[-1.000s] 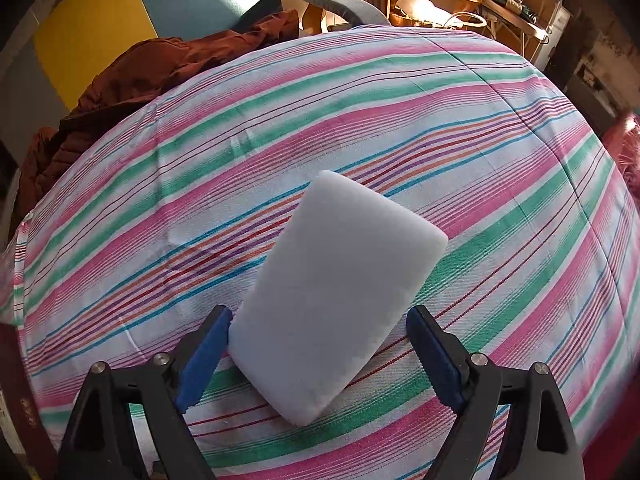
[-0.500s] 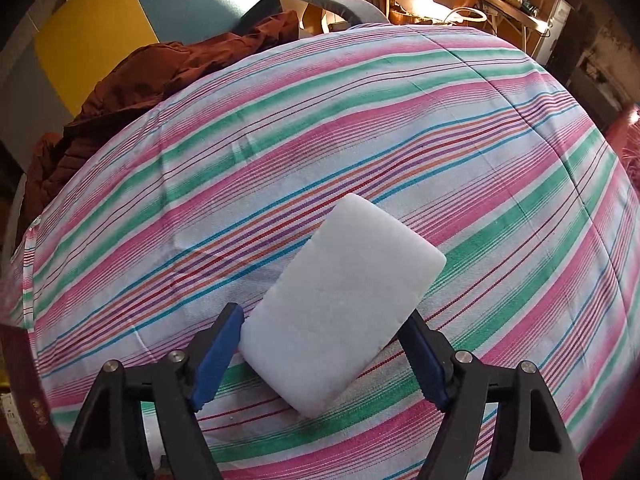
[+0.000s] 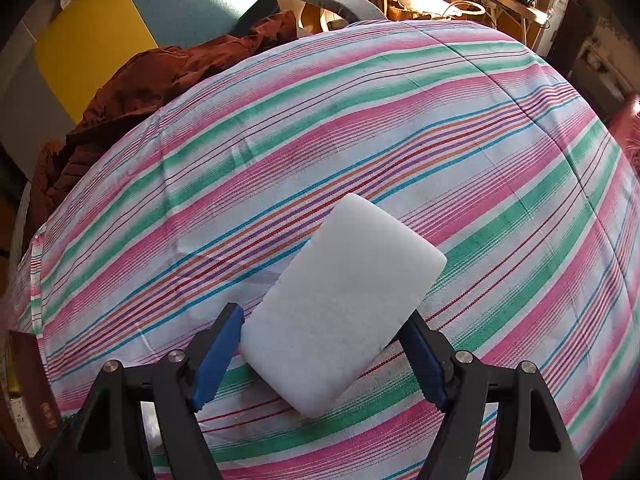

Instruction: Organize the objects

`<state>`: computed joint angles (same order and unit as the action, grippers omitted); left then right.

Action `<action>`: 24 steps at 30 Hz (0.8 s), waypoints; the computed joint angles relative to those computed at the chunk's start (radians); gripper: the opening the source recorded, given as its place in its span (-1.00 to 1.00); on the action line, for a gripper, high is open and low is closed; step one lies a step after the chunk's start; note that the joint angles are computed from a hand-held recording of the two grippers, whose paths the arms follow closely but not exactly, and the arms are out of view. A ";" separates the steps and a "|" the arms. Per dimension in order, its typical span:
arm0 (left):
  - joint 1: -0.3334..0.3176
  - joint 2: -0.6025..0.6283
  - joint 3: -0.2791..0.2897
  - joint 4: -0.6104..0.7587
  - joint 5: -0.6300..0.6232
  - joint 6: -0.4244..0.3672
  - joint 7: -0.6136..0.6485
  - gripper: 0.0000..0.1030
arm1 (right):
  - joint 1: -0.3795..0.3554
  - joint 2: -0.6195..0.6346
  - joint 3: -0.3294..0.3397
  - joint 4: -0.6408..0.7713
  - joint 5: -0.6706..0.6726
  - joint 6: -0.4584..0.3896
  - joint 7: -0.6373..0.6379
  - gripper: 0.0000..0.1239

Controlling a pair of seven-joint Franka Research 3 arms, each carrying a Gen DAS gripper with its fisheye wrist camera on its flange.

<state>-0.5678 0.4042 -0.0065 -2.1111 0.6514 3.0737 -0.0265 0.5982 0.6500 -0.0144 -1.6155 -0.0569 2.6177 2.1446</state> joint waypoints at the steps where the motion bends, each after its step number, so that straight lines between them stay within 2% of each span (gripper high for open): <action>1: 0.009 0.005 -0.014 0.011 -0.008 -0.016 0.017 0.06 | 0.007 -0.004 -0.011 -0.006 0.017 0.005 -0.006 0.27; 3: 0.035 0.024 -0.053 0.041 -0.031 -0.065 0.066 0.06 | 0.050 -0.013 -0.066 -0.020 0.062 0.007 -0.022 0.27; 5: 0.061 0.048 -0.092 0.068 -0.063 -0.108 0.115 0.05 | 0.012 -0.017 -0.022 -0.015 0.001 -0.005 0.028 0.27; 6: 0.070 0.059 -0.107 0.080 -0.077 -0.123 0.135 0.05 | 0.005 -0.026 -0.015 -0.037 -0.013 0.017 0.035 0.27; 7: 0.062 0.066 -0.102 0.090 -0.074 -0.137 0.142 0.04 | 0.001 -0.040 0.001 -0.058 -0.047 -0.010 0.075 0.27; 8: 0.038 0.068 -0.080 0.098 -0.049 -0.149 0.137 0.04 | 0.009 -0.023 -0.014 -0.044 -0.030 0.018 0.053 0.27; 9: 0.025 0.070 -0.071 0.108 -0.028 -0.168 0.142 0.04 | 0.016 -0.001 -0.019 -0.008 -0.028 -0.003 0.057 0.27; 11: 0.007 0.067 -0.053 0.106 0.014 -0.181 0.132 -0.23 | 0.072 0.021 -0.078 0.019 0.022 -0.017 0.023 0.27; 13: 0.007 0.050 -0.045 0.077 0.057 -0.157 0.123 -0.28 | 0.090 0.005 -0.099 -0.005 0.024 -0.013 0.013 0.26; 15: -0.022 0.017 -0.020 0.041 0.117 -0.174 0.079 -0.28 | 0.089 0.004 -0.095 -0.007 0.016 -0.006 0.004 0.21; 18: -0.065 -0.035 0.005 -0.018 0.253 -0.218 -0.037 -0.28 | 0.042 -0.011 -0.024 -0.032 0.034 0.062 -0.076 0.19; 19: -0.082 -0.055 0.011 -0.040 0.301 -0.241 -0.086 -0.28 | 0.052 -0.012 -0.026 -0.032 0.062 0.068 -0.135 0.19; 22: -0.113 -0.113 0.003 -0.109 0.417 -0.311 -0.225 -0.28 | 0.030 0.017 0.036 0.009 0.080 0.040 -0.258 0.19; 24: -0.121 -0.137 -0.009 -0.145 0.493 -0.333 -0.320 -0.28 | 0.051 0.042 0.031 0.044 0.108 0.029 -0.331 0.19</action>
<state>-0.6886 0.2672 -0.0157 -2.2557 1.1447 2.7404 -0.3468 0.6495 0.6918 0.0169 -1.5715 0.0514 2.6471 1.8133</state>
